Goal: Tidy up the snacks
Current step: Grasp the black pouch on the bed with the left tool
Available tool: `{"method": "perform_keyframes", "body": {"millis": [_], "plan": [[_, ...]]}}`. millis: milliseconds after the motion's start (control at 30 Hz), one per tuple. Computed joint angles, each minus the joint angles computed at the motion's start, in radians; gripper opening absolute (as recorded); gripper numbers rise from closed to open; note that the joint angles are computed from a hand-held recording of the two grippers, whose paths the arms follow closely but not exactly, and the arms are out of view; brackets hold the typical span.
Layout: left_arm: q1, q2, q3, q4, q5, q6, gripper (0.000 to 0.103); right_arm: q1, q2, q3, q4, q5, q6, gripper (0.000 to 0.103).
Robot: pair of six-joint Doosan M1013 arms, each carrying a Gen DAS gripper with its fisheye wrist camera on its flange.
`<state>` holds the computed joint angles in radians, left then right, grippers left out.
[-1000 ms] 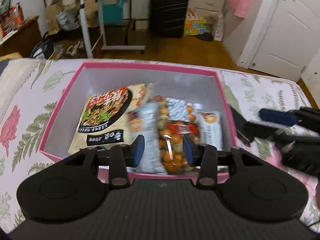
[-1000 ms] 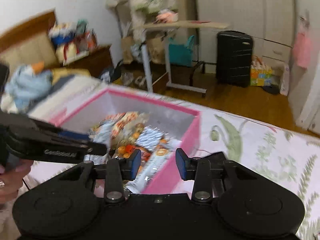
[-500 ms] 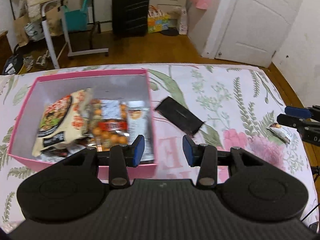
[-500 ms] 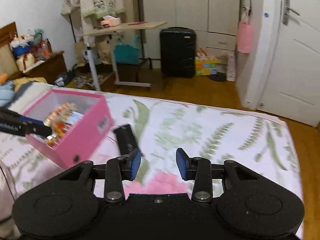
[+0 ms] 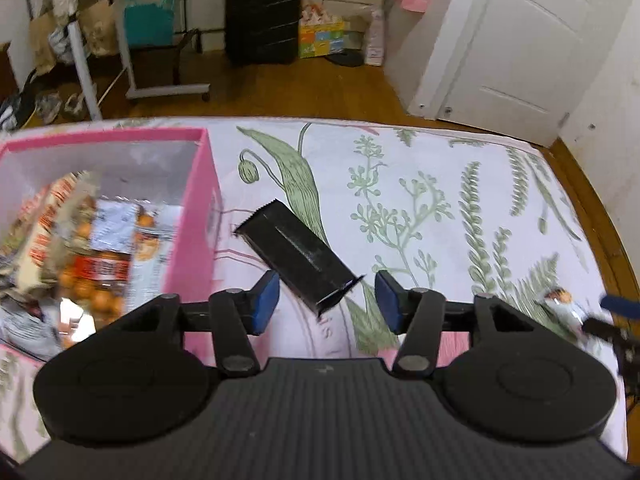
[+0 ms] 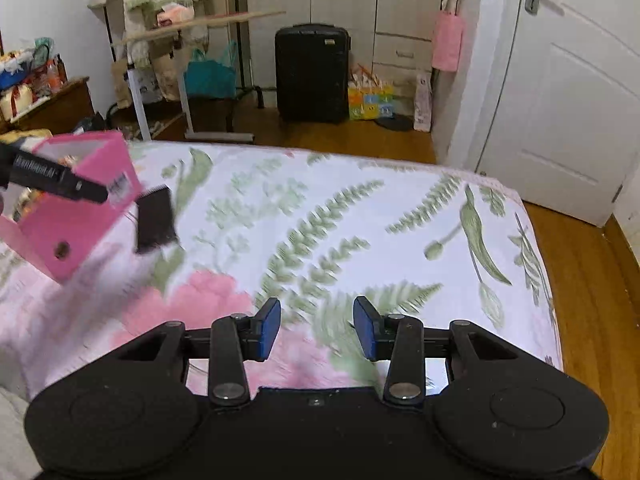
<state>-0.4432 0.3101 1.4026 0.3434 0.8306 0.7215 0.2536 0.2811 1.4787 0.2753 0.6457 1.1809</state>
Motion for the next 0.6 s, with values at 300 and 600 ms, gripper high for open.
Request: {"method": "perform_keyframes", "body": {"millis": [300,600], "plan": [[-0.006,0.130,-0.085,0.113,0.067,-0.191,0.062,-0.033,0.049,0.016,-0.049,-0.037,-0.030,0.064],[-0.011,0.188,-0.132,0.180,0.178,-0.293,0.069,-0.044,0.063,0.028,-0.007,-0.028,-0.074,0.070]]}}
